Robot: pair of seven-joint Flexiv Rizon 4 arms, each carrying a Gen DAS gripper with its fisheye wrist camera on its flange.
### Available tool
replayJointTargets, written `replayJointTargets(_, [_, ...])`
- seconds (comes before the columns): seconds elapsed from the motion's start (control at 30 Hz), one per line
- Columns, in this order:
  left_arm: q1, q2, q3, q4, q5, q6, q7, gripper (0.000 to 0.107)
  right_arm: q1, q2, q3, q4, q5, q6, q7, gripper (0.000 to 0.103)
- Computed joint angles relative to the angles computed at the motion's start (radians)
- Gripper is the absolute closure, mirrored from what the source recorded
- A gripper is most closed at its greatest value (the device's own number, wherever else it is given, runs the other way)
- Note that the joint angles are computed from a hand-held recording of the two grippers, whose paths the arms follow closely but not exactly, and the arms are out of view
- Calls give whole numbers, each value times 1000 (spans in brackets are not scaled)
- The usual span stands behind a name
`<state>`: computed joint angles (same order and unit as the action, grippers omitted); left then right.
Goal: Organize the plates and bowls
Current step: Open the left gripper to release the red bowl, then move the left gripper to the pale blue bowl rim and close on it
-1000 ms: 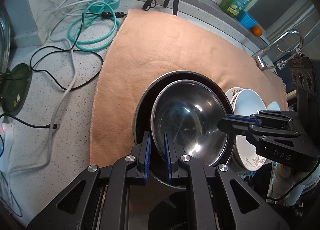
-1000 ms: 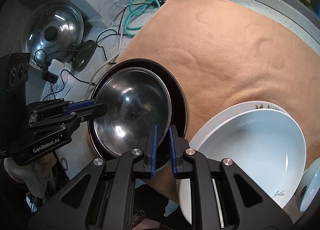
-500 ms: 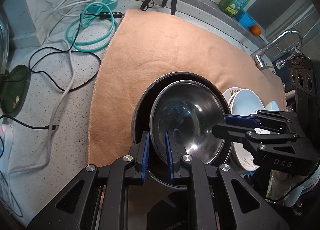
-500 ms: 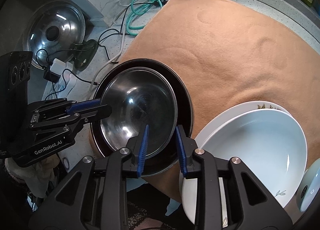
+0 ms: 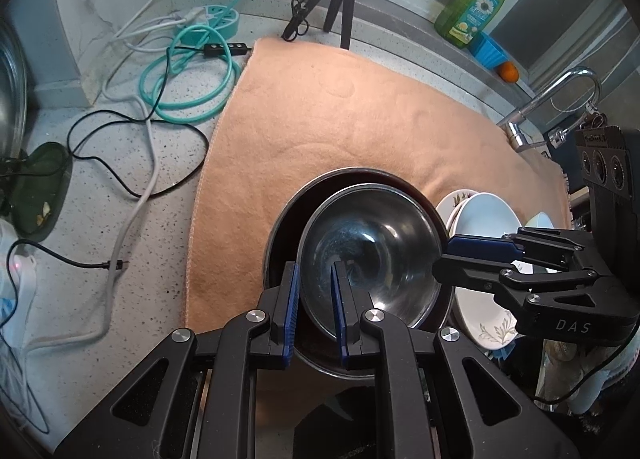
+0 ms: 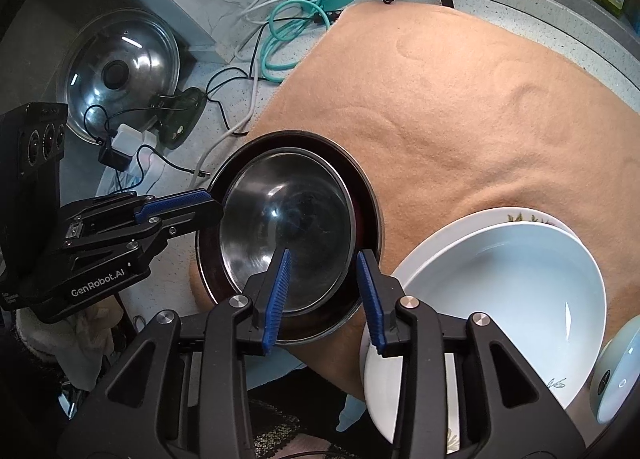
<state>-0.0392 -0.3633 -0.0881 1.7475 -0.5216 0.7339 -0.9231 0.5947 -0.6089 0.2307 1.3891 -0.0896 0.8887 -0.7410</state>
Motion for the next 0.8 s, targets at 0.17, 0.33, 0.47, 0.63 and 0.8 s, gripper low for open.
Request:
replayJointTargets(0.17, [2, 11, -5, 2, -20, 9, 6, 93, 3, 34, -11, 44, -12, 46, 28, 67])
replayJointTargets(0.33, [-1, 32, -18, 15, -72, 27, 31, 93, 9, 85, -32, 111, -57, 93, 74, 65])
replayJointTargets(0.47, [-9, 46, -31, 25, -123, 33, 58, 93, 9, 147, -54, 202, -102, 147, 142, 59])
replayJointTargets(0.63, [-30, 61, -45, 39, -182, 42, 86, 91, 0, 239, -82, 330, -187, 200, 260, 58])
replayJointTargets(0.8, [-62, 61, -63, 47, -234, 54, 107, 91, -21, 336, -104, 465, -308, 241, 396, 47])
